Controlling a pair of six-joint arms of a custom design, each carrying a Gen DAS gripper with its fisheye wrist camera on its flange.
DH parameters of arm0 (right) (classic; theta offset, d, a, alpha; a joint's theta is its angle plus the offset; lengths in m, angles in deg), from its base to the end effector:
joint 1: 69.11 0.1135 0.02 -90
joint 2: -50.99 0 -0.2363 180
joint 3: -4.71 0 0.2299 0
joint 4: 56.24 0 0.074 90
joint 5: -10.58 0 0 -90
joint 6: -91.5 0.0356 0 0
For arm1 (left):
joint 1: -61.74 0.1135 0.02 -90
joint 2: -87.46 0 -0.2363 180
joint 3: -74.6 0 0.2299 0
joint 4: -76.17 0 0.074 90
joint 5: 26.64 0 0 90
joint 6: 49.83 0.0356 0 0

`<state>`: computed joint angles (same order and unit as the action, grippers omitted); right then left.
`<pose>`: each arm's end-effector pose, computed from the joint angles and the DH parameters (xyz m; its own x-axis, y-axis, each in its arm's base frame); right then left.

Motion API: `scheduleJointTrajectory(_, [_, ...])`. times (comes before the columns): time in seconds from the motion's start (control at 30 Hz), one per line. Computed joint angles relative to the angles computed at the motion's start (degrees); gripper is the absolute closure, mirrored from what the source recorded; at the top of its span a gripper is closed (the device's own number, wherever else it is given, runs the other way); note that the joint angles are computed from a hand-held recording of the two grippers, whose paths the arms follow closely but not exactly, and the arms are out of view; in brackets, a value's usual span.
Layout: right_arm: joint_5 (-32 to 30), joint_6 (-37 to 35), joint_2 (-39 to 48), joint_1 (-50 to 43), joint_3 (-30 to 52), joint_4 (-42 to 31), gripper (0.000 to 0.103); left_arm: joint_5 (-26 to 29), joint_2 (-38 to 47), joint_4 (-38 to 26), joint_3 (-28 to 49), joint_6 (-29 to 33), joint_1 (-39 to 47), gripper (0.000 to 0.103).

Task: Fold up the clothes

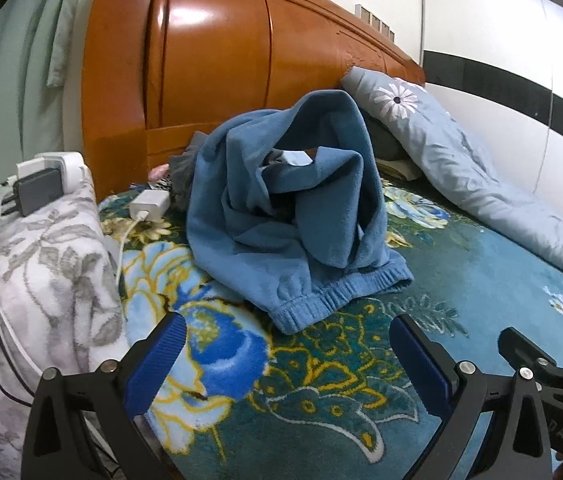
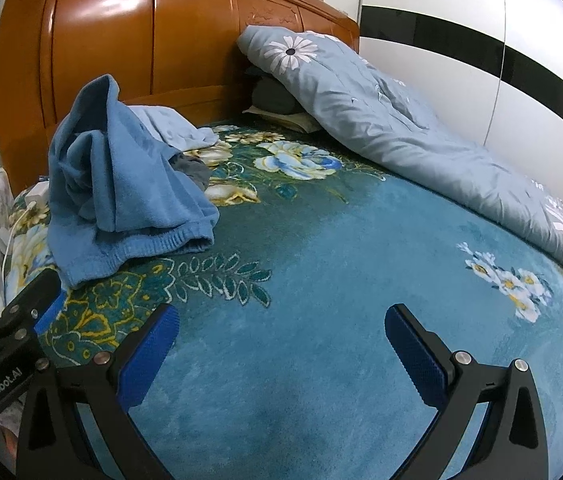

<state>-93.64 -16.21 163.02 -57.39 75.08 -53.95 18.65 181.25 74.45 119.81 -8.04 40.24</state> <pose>0.3549 0.0826 0.1109 -0.4752 -0.3997 -0.7838 -0.5536 0.8282 -0.0867 0.2428 -0.0687 0.1005 -0.3595 -0.4279 -0.8293 -0.6388 0.7606 -0.1155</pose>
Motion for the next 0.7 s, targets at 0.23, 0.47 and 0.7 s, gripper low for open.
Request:
scheduleJointTrajectory(0.23, [-1.4,0.3,-0.9,0.1,-1.0,0.9,0.0,-1.7,0.8,-3.7,1.7,0.7,-1.0,0.0])
scheduleJointTrajectory(0.47, [-1.0,-0.3,-1.8,0.6,-2.3,1.6,0.0,-3.0,0.0,-4.6,1.2,0.8,-1.1,0.0])
scheduleJointTrajectory(0.7, [-1.0,-0.8,-2.1,0.7,-2.8,1.9,0.0,-2.9,-0.2,-3.4,0.4,0.8,-1.1,0.0])
